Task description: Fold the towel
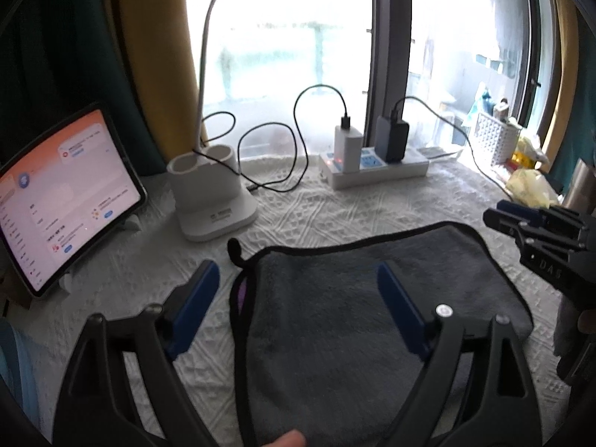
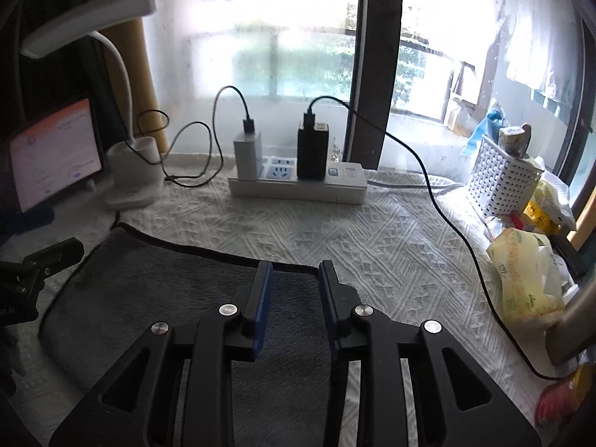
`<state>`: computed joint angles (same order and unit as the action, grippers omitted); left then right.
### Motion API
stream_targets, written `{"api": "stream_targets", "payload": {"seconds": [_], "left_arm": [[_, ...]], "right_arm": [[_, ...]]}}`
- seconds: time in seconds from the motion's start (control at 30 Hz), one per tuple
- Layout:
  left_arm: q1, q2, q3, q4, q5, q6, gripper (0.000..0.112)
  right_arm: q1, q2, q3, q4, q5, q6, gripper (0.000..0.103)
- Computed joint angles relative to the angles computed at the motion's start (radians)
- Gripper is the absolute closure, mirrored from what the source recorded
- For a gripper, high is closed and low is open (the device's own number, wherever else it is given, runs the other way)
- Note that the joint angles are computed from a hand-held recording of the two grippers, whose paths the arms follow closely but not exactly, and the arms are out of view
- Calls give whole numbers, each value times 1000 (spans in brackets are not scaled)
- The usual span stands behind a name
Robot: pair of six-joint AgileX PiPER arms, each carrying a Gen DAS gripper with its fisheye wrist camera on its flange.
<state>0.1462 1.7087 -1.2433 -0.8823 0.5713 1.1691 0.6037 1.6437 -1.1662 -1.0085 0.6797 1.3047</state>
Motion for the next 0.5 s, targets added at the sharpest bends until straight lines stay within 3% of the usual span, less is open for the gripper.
{"api": "stream_targets", "payload": {"seconds": [0.5], "left_arm": [[142,-168,109,-130,149,114,24]], "right_arm": [[191,-124,69,-64,175,132,75]]}}
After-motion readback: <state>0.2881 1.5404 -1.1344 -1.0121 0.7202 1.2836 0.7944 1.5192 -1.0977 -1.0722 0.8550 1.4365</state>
